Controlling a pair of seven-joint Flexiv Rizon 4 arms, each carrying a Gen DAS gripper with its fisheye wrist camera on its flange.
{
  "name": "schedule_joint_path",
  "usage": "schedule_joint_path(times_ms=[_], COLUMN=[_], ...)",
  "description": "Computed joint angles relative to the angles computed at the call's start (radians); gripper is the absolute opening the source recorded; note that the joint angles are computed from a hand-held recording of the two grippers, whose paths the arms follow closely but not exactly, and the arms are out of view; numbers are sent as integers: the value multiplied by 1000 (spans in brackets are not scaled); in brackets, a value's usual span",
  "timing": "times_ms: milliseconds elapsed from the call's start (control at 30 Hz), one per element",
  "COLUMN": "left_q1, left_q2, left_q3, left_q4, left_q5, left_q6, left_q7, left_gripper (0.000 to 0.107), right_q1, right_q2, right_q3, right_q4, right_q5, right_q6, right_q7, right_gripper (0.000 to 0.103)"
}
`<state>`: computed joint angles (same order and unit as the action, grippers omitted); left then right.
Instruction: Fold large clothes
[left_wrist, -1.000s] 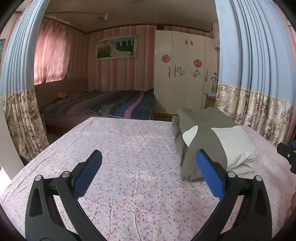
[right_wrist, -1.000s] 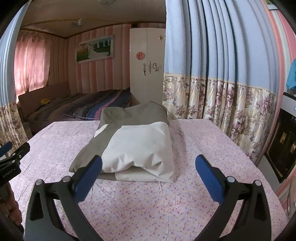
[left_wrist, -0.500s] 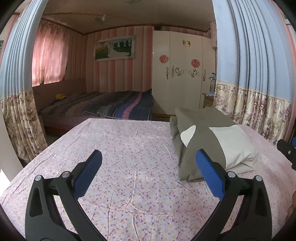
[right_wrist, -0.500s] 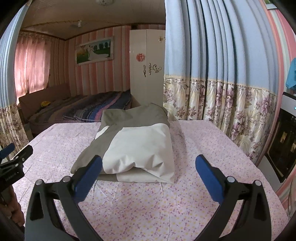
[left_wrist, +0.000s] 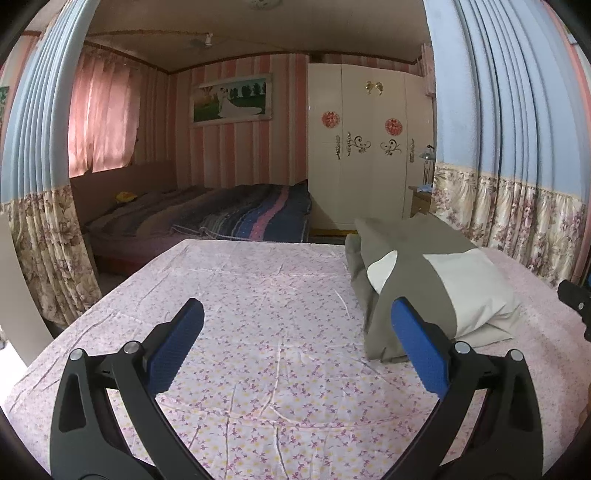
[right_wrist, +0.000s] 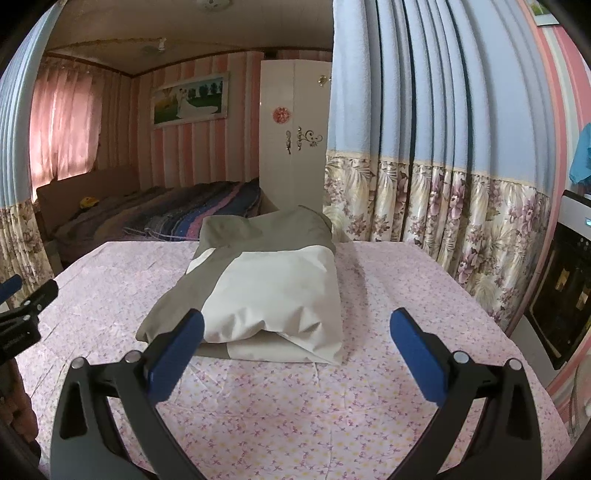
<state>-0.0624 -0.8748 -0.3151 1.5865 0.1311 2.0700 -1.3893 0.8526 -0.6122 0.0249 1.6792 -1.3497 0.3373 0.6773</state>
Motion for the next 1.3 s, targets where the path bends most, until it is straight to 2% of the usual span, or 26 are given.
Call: schedule_joint_path(times_ms=[267, 1300], left_q1=[18, 8], left_q2=[-1, 9], left_q3=[-23, -13], left_q4=[3, 3], left_q5=[18, 6], left_q6=[-12, -11], left_q7=[-3, -7], left_gripper=[100, 100], right_q1=[-5, -13], right_q2=[-1, -2], right_q3=[0, -4], right_q4=[0, 6], right_q5=[-2, -7], right_q6=[16, 26], right_q7=[4, -17], right_gripper=[101, 101])
